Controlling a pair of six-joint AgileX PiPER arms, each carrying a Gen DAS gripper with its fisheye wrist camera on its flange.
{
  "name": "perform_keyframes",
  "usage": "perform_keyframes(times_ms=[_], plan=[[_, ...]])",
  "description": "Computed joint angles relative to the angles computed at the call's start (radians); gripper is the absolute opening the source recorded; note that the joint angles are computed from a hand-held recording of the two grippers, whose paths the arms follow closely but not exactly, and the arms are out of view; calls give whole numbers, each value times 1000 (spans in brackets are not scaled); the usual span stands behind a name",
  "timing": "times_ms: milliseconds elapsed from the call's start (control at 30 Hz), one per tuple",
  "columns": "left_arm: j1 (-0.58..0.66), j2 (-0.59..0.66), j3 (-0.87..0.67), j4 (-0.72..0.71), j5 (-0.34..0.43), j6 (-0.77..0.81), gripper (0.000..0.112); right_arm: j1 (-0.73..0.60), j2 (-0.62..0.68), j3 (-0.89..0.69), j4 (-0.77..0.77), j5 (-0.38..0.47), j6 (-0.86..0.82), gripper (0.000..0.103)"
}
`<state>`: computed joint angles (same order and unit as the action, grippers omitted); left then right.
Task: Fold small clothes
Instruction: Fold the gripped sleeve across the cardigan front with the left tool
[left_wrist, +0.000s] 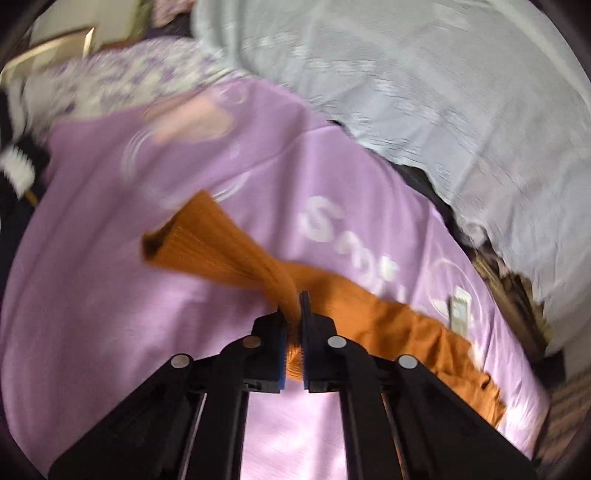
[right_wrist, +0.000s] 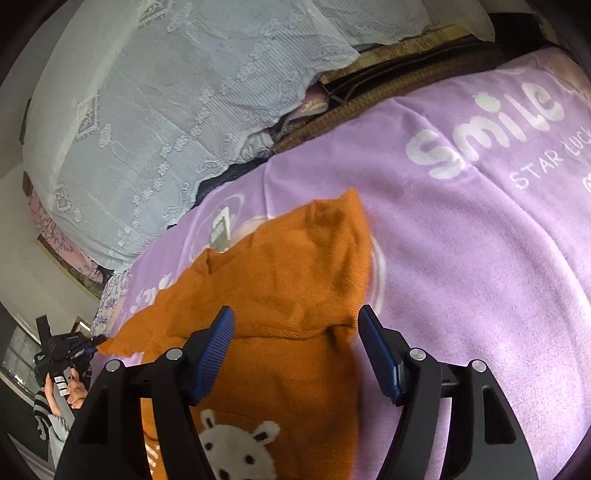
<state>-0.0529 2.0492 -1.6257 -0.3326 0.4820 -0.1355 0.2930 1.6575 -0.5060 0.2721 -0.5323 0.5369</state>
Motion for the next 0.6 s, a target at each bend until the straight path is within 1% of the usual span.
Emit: perform_keyframes(times_ms=[67,100,167,233,267,333,400,567,600], plan=[[-41,-44,38,-10,-36,67,5,10,-20,-14,-25,19,4,70],[-58,-61,56,-12,-53,91,5,15,-30,-24,-61,27,28,70],[-91,-91,92,-60,-85,177,5,22,-43,-43,-107,41,61,70],[-114,-111,123,-146,-110,282,5,26,-49,-61,-163,46,105,70],[-126,-115,129,-156,-115,301,5,32,-50,-70,-172,49,112,70],[-147,-120,136,-164,-122,326,5,42,-52,-87,-177,61,116,70],[-167,-119,135,-156,-122,335,5,38,-49,-103,-219,75,157,70],[-229,-113,114,-99,-112,323,5,7,-40,-163,-406,120,353,70],[-248,-115,114,-86,-117,327,5,13,-40,-178,-405,129,353,70]])
